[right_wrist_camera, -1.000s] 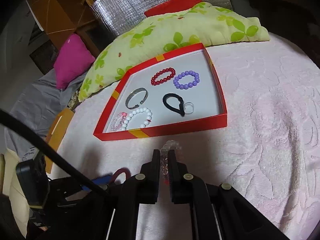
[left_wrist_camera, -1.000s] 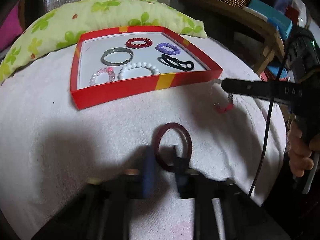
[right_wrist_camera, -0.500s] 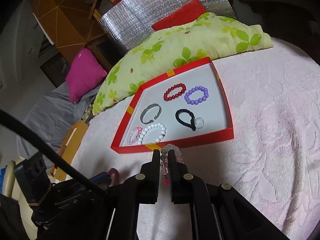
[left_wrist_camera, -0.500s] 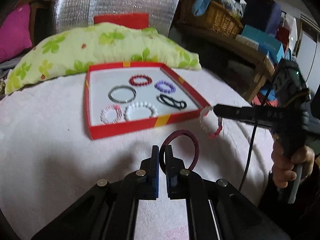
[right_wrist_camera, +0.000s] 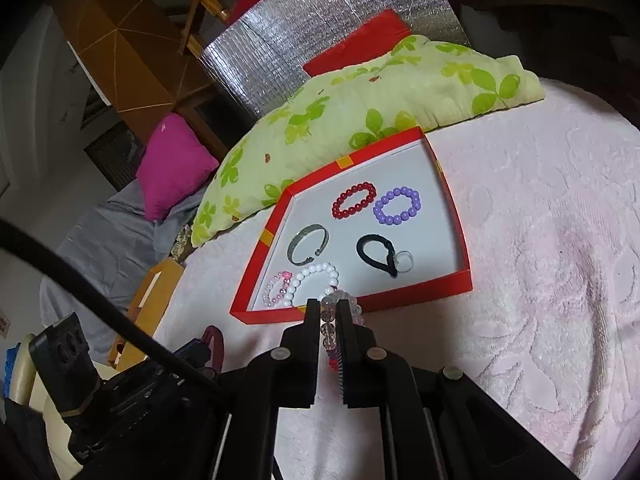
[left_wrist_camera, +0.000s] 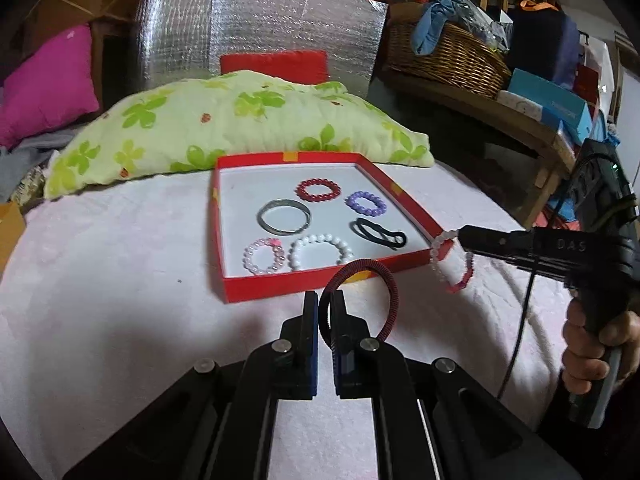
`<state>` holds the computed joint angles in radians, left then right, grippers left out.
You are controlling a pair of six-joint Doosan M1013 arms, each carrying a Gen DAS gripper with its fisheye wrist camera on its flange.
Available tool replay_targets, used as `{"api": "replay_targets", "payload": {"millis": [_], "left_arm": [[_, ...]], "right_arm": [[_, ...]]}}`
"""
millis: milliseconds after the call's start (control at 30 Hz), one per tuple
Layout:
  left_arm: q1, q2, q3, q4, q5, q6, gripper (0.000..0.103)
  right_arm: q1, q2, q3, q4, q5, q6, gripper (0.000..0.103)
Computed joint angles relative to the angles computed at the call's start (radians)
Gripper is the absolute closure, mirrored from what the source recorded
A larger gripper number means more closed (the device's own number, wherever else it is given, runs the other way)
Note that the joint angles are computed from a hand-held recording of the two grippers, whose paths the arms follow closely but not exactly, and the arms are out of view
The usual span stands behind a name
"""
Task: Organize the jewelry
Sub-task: 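Carry the hair tie to the red box with the left tool while the right tool carries the bracelet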
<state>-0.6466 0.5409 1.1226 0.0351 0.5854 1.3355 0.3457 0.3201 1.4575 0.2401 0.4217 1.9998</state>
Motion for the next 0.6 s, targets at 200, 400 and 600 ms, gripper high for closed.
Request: {"api": "replay_targets", "payload": {"millis": [200, 400, 600], "left_arm": [[0.004, 0.007, -0.01, -0.006, 0.014, -0.012, 0.098], [-0.003, 0.026, -0.04, 0.092, 0.087, -0.105, 0.098], [-0.016, 0.041, -0.062, 0.223, 0.166, -0.19, 0.098]], "right_arm": [[0.002, 0.013, -0.02, 0.045, -0.007, -0.049, 0.094], [0.003, 0.009, -0.014, 0.043, -0.013, -0.045, 0.094], [0.004, 0.012, -0.015, 0.029, -0.005, -0.027, 0.094]]}}
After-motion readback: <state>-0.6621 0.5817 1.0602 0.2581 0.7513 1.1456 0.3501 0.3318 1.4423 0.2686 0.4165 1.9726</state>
